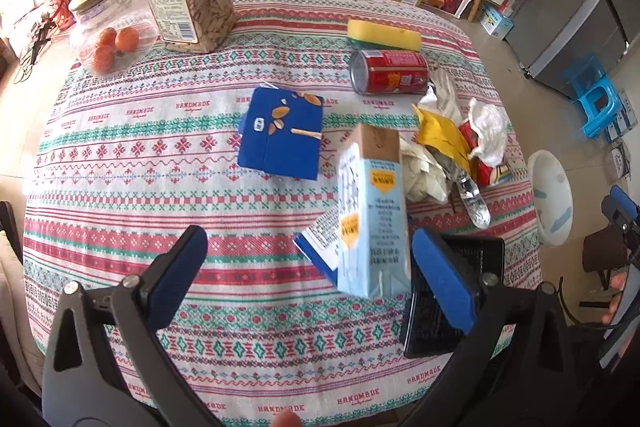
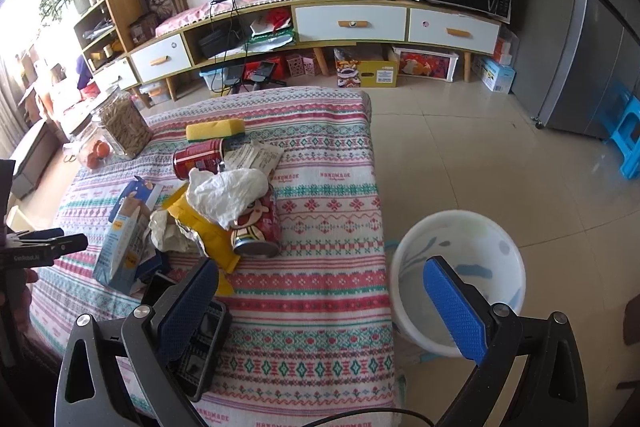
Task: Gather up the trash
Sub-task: 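Grasp the milk carton with the left gripper while the right grasps white tissue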
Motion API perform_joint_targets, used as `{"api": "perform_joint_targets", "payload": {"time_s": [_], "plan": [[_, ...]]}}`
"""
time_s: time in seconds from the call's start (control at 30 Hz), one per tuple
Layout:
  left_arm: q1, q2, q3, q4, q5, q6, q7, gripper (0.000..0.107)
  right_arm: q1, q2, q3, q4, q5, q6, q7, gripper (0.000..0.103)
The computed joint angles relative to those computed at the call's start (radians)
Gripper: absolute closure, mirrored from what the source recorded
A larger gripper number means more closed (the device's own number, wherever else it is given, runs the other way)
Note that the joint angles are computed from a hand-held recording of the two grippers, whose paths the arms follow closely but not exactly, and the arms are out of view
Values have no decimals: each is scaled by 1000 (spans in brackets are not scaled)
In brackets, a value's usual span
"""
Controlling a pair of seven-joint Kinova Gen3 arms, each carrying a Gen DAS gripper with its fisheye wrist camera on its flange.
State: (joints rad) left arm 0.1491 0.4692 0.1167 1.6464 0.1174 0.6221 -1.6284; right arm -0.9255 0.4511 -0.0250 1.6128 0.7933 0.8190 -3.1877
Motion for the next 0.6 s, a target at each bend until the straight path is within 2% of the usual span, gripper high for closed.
{"api": "perform_joint_targets", "payload": {"time_s": [0.1,0.23,0.37,0.4,0.43,0.6], "plan": [[-86,43,80,-46,102,48,-96,6,38,23,-5,-41,-27,-34,55,0],[-50,115,73,-102,121,93,-125,16,65,62,10,-68,-77,-82,97,0],[-77,202,102,-178,186,193,-154,41,119,105,0,-95,-187,-135,194,0],[-88,210,110,-182,206,199,-170,49,124,116,3,-109,-207,-137,218,0],[-90,210,111,-181,217,194,-182,54,128,124,9,-120,-224,-140,238,0],[-95,162,96,-126,241,117,-221,54,149,167,24,-190,-313,-169,347,0]]}}
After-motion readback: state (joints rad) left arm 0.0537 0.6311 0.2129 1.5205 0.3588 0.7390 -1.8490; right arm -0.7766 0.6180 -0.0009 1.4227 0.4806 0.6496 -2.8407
